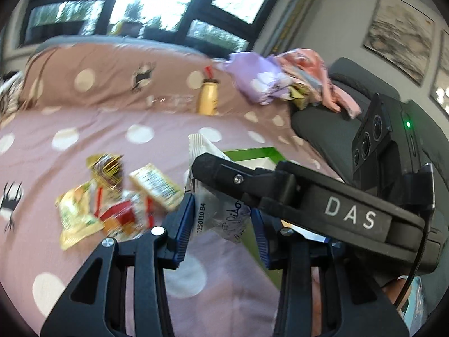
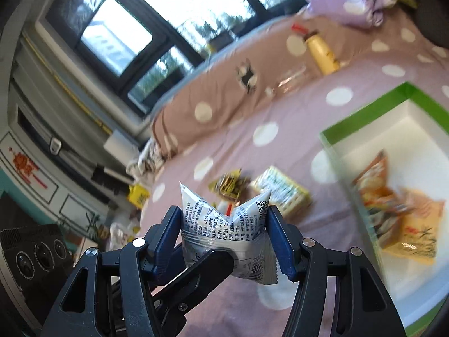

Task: Organize snacks
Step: 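Lift the white packet and lower it into the green box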

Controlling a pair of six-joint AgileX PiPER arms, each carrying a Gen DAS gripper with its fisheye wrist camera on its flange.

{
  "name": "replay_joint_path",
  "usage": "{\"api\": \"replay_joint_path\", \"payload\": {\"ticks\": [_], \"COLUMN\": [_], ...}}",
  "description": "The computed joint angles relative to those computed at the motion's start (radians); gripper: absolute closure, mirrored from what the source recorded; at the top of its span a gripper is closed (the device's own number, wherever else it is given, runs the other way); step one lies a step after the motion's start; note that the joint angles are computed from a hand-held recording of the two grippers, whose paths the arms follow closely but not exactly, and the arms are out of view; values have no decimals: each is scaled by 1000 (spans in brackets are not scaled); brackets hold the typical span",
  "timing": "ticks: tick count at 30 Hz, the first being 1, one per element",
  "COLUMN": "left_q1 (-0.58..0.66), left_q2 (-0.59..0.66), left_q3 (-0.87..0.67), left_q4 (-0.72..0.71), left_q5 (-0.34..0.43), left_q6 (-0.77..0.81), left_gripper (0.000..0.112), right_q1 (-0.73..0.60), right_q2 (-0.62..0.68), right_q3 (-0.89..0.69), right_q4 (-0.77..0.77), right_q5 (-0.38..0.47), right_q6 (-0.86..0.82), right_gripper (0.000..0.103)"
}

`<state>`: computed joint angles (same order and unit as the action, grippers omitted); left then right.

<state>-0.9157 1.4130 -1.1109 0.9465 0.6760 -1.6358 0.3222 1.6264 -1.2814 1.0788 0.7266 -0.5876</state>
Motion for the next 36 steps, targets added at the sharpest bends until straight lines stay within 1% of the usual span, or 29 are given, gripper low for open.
{"api": "replay_joint_path", "payload": {"ticks": [3, 12, 15, 18, 22, 24, 30, 36], "left_q1": [3, 27, 35, 39, 57, 63, 73, 79], "left_q2": [66, 255, 303, 352, 402, 435, 516, 581], "left_q3": [-84, -316, -377, -444, -499, -539, -642, -719], "left_q4": [-28, -168, -241, -316, -436, -502, -640, -723], "left_q5": [-18, -99, -120, -124, -160, -157, -126, -81], "left_q6": [83, 358, 458, 562, 694, 764, 903, 971], "left_gripper": [73, 73, 73, 73, 73, 73, 73, 73], "right_q1": [-59, -235, -276, -312, -352, -371, -418, -448], "right_q2": [-18, -66, -78, -80, -87, -84, -61, -18], "right_q3": [26, 116, 137, 154, 172, 179, 185, 171], "right_q4": [55, 197, 214, 235, 231, 228, 217, 193], "right_q5": [4, 4, -1, -5, -22, -22, -13, 5], "right_q6": [-32, -121, -127, -134, -116, -105, -72, -29], "right_gripper": [39, 39, 39, 39, 39, 39, 39, 39]}}
